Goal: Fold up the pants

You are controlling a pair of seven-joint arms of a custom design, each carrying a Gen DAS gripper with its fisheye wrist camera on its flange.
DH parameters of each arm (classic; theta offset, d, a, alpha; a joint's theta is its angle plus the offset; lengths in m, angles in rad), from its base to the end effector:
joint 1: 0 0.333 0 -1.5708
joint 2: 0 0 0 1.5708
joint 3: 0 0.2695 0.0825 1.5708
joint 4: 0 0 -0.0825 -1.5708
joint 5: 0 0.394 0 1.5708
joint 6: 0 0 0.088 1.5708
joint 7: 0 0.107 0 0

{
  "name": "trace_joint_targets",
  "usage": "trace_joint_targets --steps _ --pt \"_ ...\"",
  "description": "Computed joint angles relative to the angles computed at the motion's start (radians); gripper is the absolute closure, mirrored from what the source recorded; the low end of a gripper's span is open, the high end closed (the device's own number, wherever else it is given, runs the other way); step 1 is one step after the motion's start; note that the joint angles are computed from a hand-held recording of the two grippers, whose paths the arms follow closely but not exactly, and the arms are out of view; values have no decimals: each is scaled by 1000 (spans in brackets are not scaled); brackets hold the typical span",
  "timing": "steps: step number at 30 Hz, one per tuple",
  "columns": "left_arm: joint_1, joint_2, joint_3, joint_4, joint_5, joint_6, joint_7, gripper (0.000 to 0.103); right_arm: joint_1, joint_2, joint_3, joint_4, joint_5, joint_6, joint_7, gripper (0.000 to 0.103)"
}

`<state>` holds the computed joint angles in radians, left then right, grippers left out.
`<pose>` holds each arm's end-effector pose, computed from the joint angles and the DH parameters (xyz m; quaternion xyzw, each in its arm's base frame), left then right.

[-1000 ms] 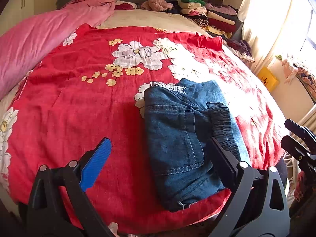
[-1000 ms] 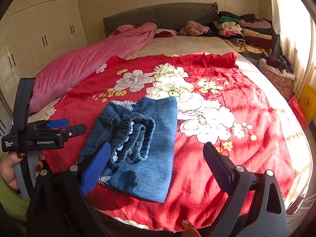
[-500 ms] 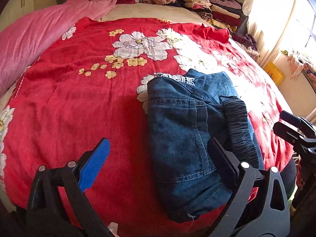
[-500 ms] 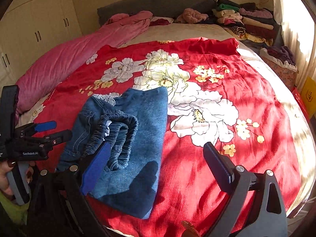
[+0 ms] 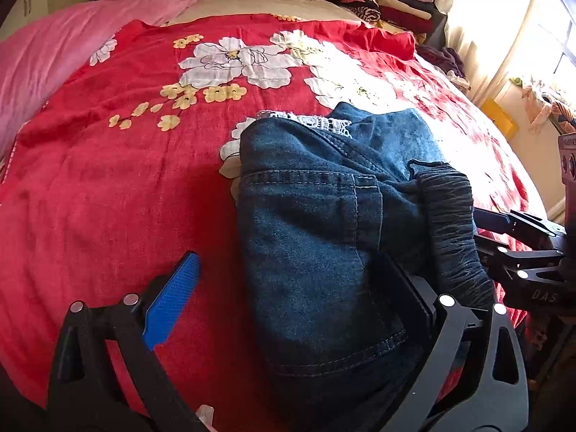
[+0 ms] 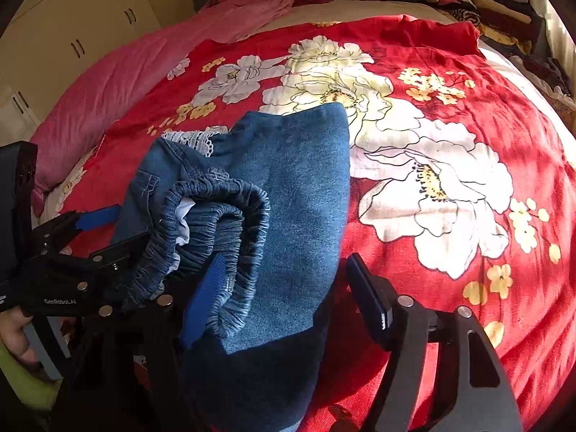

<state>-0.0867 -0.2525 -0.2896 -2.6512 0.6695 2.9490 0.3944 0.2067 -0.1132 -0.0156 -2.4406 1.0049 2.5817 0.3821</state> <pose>0.4151 -0.2026 0.3178 -0.7270 0.6174 -0.2389 0.1823 0.4948 0.0806 0.3122 -0.8296 0.4535 -0.0197 0.3250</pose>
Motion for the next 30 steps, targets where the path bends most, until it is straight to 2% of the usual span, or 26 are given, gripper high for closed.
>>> trace_joint_targets --steps 4,7,10,12,18,23,30 --pt "7 22 -4 17 26 2 -11 12 -2 28 1 25 12 -19 -6 36" --pt "-3 33 8 24 16 8 4 17 -6 35 4 30 23 -26 -19 36" --pt "-11 43 17 28 6 24 20 26 -11 42 5 37 34 -36 -33 37" --pt "-28 52 33 26 -28 50 53 39 -14 44 6 39 35 -41 -37 39" --pt "-27 55 25 28 -43 59 71 47 -11 30 12 25 48 -39 -64 50" --pt "-24 52 19 25 -47 60 75 47 -6 20 11 15 53 -30 -67 53" --pt "-38 35 32 -10 -107 85 112 40 -13 6 -4 2 59 -53 -57 52"
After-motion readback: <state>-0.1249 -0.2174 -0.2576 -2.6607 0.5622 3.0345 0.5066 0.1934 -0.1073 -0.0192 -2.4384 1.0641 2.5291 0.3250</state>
